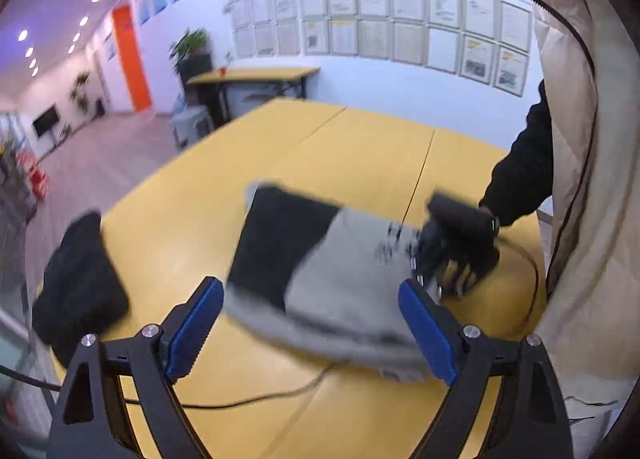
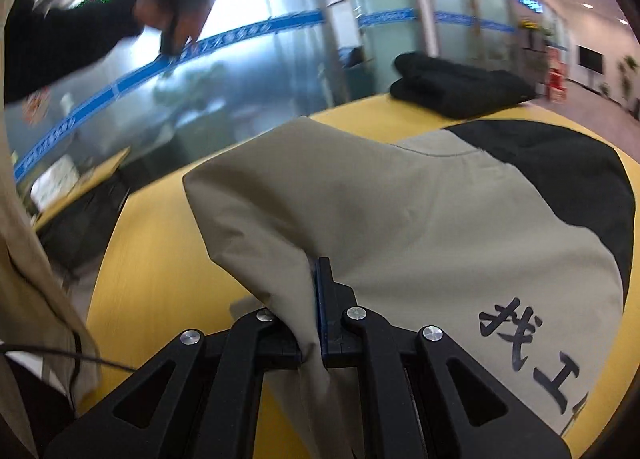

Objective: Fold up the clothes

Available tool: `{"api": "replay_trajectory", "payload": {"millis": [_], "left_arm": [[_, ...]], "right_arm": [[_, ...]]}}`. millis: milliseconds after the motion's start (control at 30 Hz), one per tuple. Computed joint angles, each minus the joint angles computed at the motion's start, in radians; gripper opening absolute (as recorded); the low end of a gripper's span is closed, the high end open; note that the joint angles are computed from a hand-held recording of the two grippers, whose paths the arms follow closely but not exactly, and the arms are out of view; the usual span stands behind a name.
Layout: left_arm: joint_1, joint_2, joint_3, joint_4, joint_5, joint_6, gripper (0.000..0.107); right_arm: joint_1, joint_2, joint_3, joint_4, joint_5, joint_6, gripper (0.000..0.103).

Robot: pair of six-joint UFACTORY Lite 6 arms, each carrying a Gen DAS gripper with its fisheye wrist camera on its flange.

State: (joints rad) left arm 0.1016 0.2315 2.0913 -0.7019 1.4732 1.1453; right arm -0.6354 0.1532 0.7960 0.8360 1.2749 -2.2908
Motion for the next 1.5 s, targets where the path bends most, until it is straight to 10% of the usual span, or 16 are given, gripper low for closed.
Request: {"api": "replay_trajectory", "payload": {"millis": [133,500,600,867,1233,1500], "left_arm": [[-0.241,0.116,-0.004,0.078,-0.137,0.001,0.093],[-0.384,-0.006,-0.811,0.037,-0.724,0.337,0.089],[-0.352,0.034,-0.814,-0.011,-0.725,0.395,0.09],[-0.323,0.051,-0.862,-0.118,-0.765,0.508,0.091],[-0.382,0.131,-0.801,-0.078,-0.819,0.432,0.095],[-0.421,0.186,-0.792,-0.169,-0.883,0.469,0.097]], "right_arm": [[0.014,-0.001,-0.055,-0.041,-0.126,-0.044,0.006],[-0.106,0.007,-0.071,-0.096,-0.181,-0.118,0.006],[-0.133,-0.015,-0.082,-0.089,-0.179,-0.112,0.007],[-0.636,0.007,0.128,-0.081,0.129,-0.189,0.071],[-0.608,0.053,0.023,0.115,-0.201,-0.49,0.047],[-0.584,0.238,0.296,0.017,-0.201,0.106,0.032]]}}
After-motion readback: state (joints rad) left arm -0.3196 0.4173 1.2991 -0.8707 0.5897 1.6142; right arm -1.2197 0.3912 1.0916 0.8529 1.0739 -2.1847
